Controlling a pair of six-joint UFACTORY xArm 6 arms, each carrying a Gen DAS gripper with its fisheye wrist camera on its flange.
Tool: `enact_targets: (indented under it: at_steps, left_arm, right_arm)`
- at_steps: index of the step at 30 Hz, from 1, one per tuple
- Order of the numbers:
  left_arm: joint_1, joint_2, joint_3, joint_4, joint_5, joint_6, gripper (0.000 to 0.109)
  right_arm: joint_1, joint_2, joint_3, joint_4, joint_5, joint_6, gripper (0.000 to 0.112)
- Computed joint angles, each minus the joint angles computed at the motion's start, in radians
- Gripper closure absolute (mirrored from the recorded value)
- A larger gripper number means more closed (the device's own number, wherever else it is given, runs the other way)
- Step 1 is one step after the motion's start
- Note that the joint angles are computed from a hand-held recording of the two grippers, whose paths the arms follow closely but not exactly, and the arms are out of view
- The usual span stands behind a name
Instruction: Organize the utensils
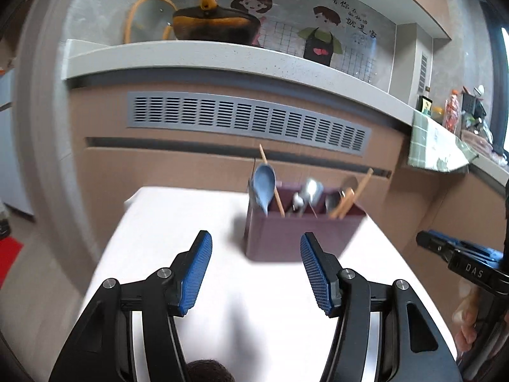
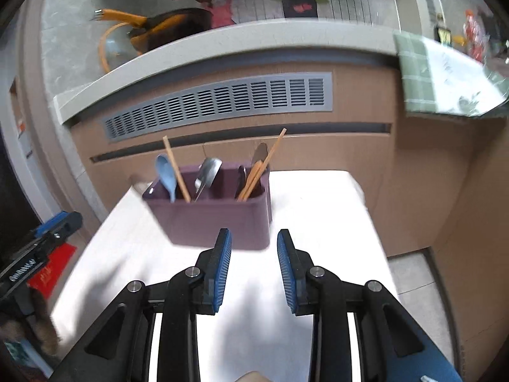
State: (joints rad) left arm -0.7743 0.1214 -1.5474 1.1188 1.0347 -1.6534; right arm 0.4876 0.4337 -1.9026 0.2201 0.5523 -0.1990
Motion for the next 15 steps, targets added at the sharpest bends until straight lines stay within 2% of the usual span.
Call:
enact_targets:
  at_steps: [3, 6, 11, 15]
  left_arm:
    - [-0.101, -0.009, -0.007, 0.017, 0.126, 0.006, 0.050]
    - [-0.181, 0.010, -0.040, 0.029, 0.241, -0.004, 0.050]
    - [-0.233, 0.035, -0.068, 0.026, 0.288, -0.006, 0.050]
    - [-0.241, 0.041, -0.081, 0.022, 0.292, 0.013, 0.050]
  right_arm:
    - [0.028, -0.173, 0.247, -0.006, -0.113, -0.039, 0.082]
    - [0.049, -0.278, 0.392, -0.017, -0.179, -0.045, 0.081]
    - [0.077, -0.379, 0.522, -0.024, -0.204, -0.057, 0.081]
    - [0.078, -0.404, 0.555, -0.053, -0.215, -0.024, 0.081]
